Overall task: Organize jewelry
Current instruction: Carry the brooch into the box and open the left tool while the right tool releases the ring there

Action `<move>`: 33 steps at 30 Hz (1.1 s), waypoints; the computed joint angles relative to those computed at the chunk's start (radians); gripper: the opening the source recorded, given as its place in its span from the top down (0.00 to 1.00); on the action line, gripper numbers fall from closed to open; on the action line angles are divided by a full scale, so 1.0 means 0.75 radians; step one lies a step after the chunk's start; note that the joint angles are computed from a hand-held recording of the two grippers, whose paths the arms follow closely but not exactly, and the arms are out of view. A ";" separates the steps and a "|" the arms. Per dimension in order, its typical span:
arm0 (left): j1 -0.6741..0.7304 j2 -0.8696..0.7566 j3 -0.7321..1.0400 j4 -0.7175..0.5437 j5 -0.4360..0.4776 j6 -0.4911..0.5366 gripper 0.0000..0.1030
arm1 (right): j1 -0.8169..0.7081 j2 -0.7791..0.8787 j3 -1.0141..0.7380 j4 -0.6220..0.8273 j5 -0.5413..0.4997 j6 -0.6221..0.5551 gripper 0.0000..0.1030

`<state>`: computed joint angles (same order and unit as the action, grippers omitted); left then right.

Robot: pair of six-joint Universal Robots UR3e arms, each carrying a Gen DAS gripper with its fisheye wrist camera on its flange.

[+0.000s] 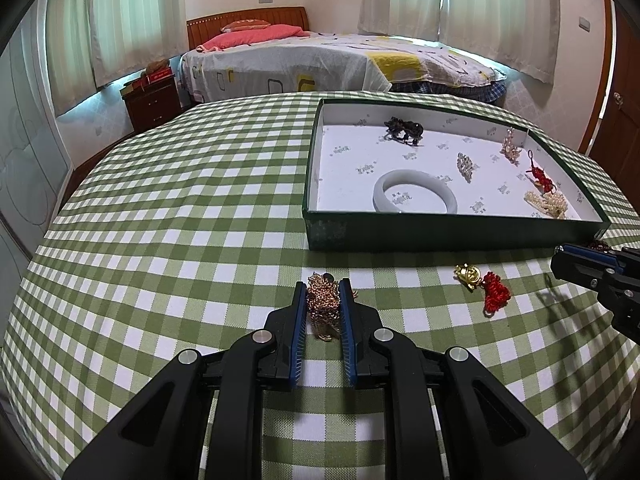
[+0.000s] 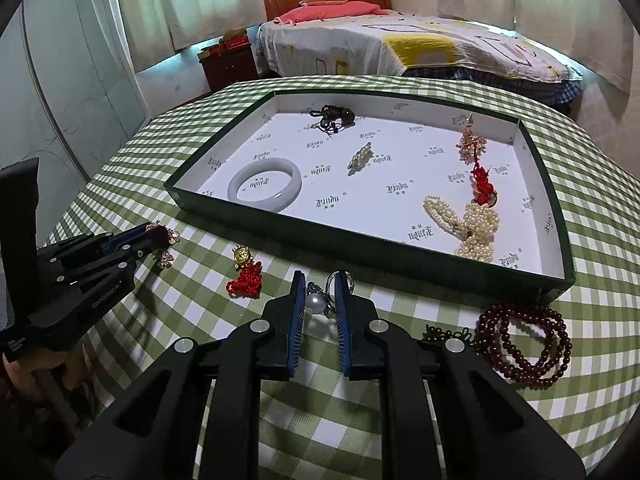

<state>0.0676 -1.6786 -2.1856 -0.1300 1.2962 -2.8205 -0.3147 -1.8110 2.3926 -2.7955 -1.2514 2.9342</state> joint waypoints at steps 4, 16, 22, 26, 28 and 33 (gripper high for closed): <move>-0.002 0.037 0.002 -0.005 -0.012 -0.008 0.84 | -0.008 -0.044 0.000 0.021 0.008 0.003 0.85; -0.016 0.159 0.113 -0.103 -0.114 -0.066 0.84 | -0.072 -0.158 -0.061 0.090 0.069 -0.005 0.85; -0.087 0.058 0.302 -0.095 -0.137 -0.121 0.84 | -0.072 -0.068 -0.167 0.027 0.072 0.010 0.85; -0.148 -0.063 0.463 -0.060 -0.127 -0.160 0.84 | -0.066 0.033 -0.271 -0.037 0.062 0.030 0.85; -0.182 -0.138 0.564 -0.058 -0.112 -0.177 0.84 | -0.064 0.100 -0.337 -0.069 0.054 0.039 0.85; -0.259 -0.368 0.853 -0.098 -0.055 -0.204 0.84 | -0.044 0.278 -0.473 -0.159 0.007 0.055 0.85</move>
